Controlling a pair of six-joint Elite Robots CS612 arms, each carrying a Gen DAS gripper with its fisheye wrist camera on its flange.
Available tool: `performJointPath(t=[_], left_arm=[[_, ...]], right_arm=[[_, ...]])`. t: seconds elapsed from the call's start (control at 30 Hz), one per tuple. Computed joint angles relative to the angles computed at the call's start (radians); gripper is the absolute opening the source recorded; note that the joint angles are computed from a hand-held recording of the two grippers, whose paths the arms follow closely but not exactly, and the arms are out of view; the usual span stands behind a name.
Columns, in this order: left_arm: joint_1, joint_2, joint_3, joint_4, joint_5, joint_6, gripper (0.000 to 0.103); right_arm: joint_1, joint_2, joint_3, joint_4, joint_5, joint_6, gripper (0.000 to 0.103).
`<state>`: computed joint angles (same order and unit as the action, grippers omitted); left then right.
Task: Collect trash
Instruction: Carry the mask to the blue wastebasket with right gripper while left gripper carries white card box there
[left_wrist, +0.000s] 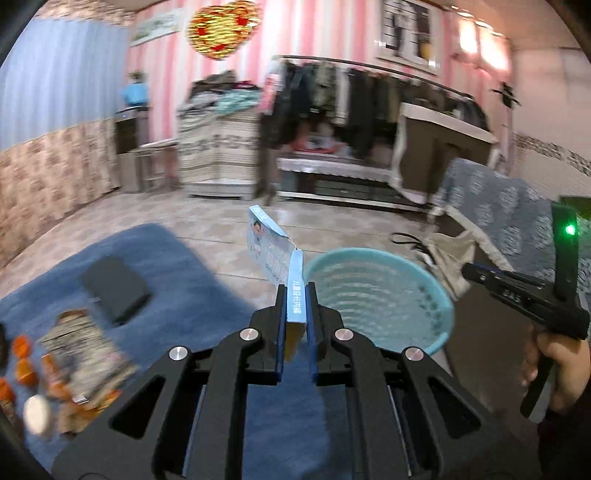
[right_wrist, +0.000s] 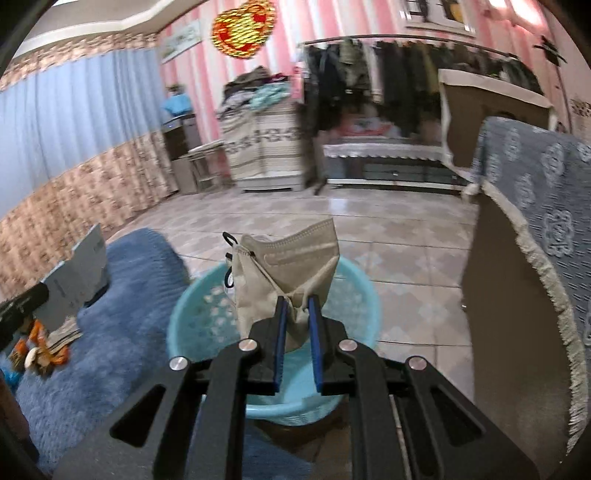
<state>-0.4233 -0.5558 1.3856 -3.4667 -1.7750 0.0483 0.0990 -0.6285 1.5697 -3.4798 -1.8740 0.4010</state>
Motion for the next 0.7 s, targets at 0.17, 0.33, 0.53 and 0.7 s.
performJointPath(t=[0.17,0.33,0.53,0.7], left_arm=[[-0.038,0.054,-0.095,0.073,-0.051,0.022,0.008],[-0.063,0.102,-0.178,0.145,-0.058,0.051,0.008],[-0.055,0.130,-0.247,0.242,-0.102,0.049,0.017],[-0.050,0.127,-0.237,0.194,-0.021,0.005,0.078]], right_arm=[[-0.015,-0.003,0.007,0.016,-0.017,0.015,0.012],[-0.030,-0.001,0.018,0.022,-0.011,0.048,0.012],[-0.032,0.009,0.002,0.039,-0.014,0.033,0.012],[-0.034,0.017,-0.007,0.046,-0.005,0.032,0.012]])
